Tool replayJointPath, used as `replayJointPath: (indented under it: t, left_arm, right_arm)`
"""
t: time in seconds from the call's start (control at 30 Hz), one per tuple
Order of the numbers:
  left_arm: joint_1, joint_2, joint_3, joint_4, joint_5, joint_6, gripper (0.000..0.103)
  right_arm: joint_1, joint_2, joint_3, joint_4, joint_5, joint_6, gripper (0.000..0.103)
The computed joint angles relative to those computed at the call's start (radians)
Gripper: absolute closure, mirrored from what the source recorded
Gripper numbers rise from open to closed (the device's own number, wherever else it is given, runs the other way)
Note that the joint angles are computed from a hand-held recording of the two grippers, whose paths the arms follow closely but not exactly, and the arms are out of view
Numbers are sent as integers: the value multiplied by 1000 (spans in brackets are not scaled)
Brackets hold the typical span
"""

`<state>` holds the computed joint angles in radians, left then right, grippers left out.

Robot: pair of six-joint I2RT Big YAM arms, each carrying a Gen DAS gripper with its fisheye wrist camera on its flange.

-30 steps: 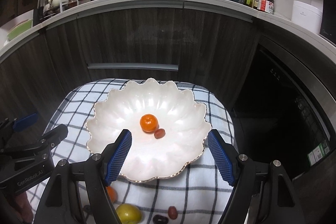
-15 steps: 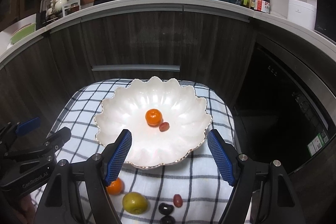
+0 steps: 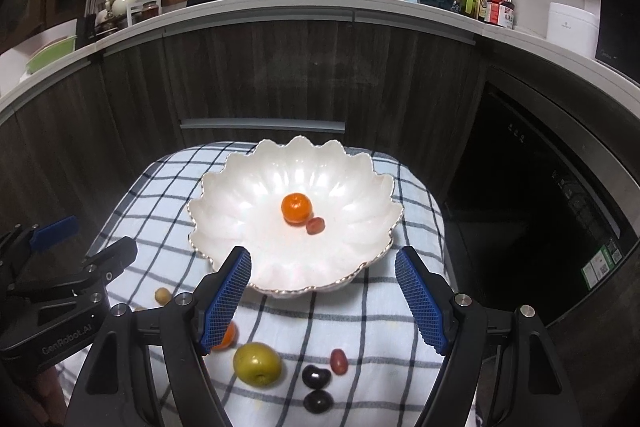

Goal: Organize fruits
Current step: 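Withdraw both open tools back from the bowl toward the remaining fruits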

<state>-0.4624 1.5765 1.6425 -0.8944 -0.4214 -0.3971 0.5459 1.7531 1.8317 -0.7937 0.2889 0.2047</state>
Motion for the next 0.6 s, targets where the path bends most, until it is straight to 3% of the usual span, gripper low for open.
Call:
replayJointPath:
  t: [0.6]
  left_arm:
    - [-1,-66,-125,30,-12,-2,24]
  right_arm:
    - [30,-15,-69,18,-38,17,27]
